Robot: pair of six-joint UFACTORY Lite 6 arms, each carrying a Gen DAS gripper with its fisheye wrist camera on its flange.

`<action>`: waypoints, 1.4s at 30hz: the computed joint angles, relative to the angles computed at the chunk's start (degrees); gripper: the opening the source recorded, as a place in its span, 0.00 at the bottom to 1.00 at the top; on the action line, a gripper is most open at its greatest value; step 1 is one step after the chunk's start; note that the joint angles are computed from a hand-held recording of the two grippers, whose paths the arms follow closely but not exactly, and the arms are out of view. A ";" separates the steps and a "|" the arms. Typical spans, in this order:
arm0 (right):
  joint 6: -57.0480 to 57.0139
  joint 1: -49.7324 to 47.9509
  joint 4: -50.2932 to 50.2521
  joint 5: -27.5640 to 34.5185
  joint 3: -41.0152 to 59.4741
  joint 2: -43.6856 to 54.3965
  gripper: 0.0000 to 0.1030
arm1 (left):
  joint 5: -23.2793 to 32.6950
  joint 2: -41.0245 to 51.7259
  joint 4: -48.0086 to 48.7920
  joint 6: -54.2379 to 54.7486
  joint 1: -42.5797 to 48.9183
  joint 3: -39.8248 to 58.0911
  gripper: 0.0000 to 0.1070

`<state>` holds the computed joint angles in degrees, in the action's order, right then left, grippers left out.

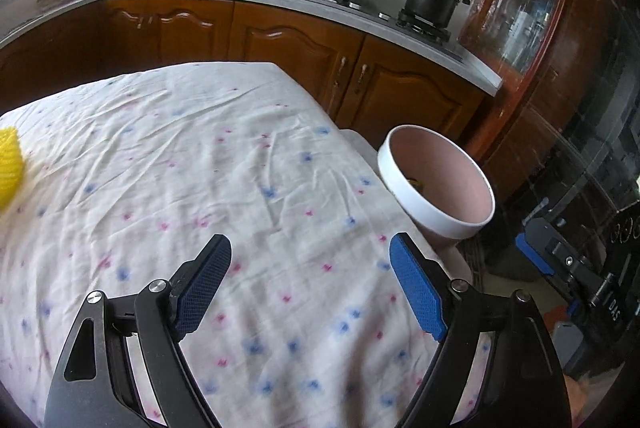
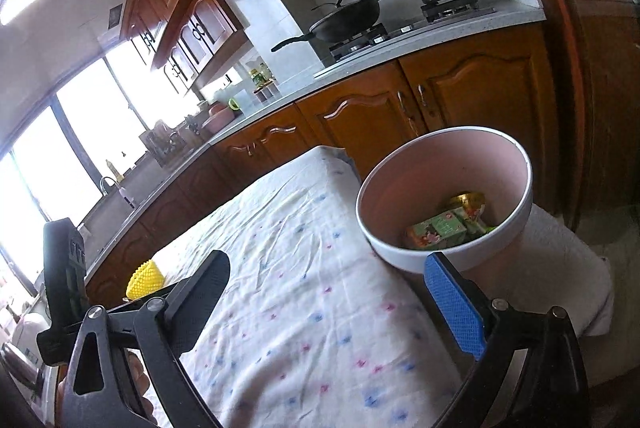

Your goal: Collect trash

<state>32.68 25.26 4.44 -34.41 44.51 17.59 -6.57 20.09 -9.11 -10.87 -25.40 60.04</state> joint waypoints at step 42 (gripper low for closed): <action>-40.78 33.33 52.99 -26.20 0.80 9.48 1.00 | -42.72 -22.41 -40.70 23.67 -16.65 -43.20 0.96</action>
